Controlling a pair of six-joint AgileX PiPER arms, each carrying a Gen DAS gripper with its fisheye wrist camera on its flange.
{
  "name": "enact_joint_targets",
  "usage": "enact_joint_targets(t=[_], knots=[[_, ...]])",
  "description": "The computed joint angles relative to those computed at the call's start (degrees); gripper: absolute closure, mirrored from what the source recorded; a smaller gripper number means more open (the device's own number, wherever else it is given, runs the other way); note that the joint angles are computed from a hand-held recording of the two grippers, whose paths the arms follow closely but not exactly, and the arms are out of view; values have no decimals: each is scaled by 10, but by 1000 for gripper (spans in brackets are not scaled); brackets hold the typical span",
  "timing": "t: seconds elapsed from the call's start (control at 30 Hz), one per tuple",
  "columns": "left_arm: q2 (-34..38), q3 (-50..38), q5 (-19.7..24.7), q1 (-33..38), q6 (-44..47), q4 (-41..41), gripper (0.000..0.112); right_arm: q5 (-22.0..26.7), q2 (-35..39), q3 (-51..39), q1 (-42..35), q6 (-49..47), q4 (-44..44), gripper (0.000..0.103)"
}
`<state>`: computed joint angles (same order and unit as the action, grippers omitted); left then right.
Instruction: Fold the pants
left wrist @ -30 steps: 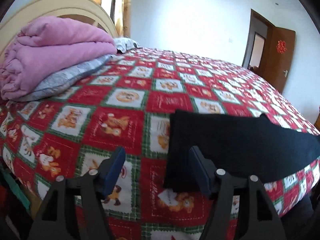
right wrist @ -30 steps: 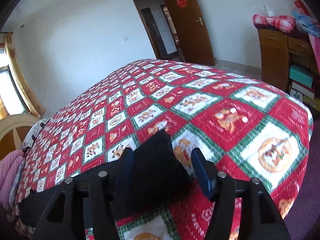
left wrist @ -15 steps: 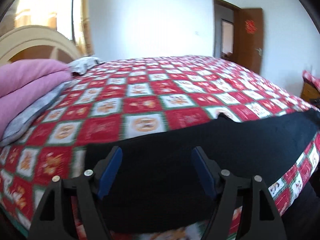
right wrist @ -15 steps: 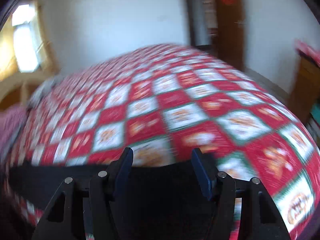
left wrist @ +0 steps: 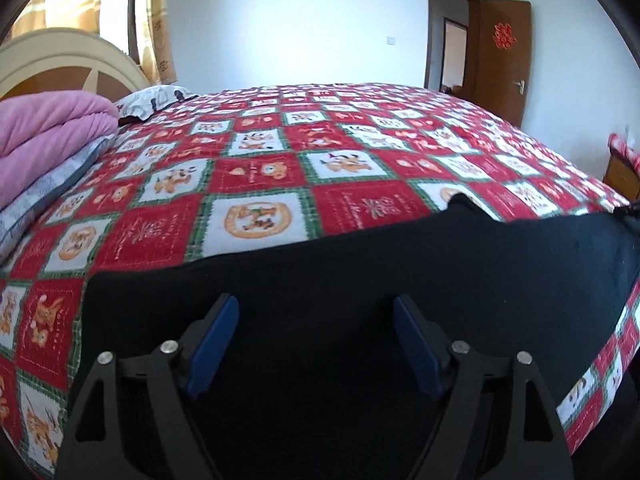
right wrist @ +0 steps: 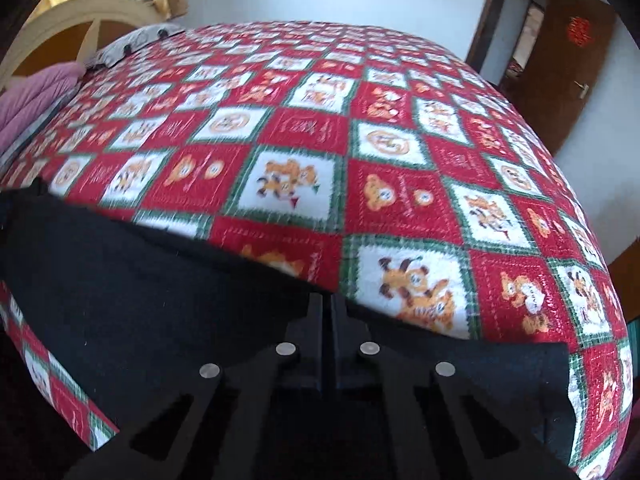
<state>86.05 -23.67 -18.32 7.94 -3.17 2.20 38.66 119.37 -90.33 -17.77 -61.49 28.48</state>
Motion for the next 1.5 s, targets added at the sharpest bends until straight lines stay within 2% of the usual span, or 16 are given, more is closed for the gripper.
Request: enact_joint_targets(t=[0.13,0.23,0.3,0.33,0.37,0.5,0.57,0.67,0.8,0.93,1.03,1.2,1.3,1.33,1.4,1.5], knots=[[8,5,-21,-12,44,-55,25,-28,19,4,5,20,-3,100],[-12,7,-2,-26,71,-106,26,-22,4,23,-15,-15,70,96],[-30,19,-10,-33,81,-123,25,-11,-24,50,-36,-33,115,75],[-37,23,-14,-41,99,-147,25,-14,-48,80,-54,-66,156,57],[-45,29,-19,-49,113,-166,25,-9,-70,107,-76,-108,205,50],[-65,36,-26,-79,142,-215,25,42,-124,168,-177,-183,321,50],[-67,35,-24,-85,121,-199,25,62,-136,180,-224,-173,344,50],[-60,30,-24,-98,114,-200,25,128,-122,172,-308,-118,368,50],[-55,34,-31,-120,133,-227,25,159,-94,157,-351,-85,372,50],[-20,29,-40,-141,224,-327,12,169,-79,158,-346,-104,376,50],[-5,40,-68,-147,215,-329,12,126,-75,179,-327,-129,387,51],[-26,28,-83,-206,375,-503,12,106,-109,218,-322,-171,415,51],[-36,20,-77,-219,406,-532,12,65,-161,275,-321,-229,487,51],[-33,16,-78,-221,418,-544,12,62,-169,278,-317,-233,491,51],[-28,10,-71,-223,432,-564,12,8,-186,281,-288,-215,459,51],[-27,9,-59,-217,416,-552,12,-6,-167,266,-283,-161,433,51]])
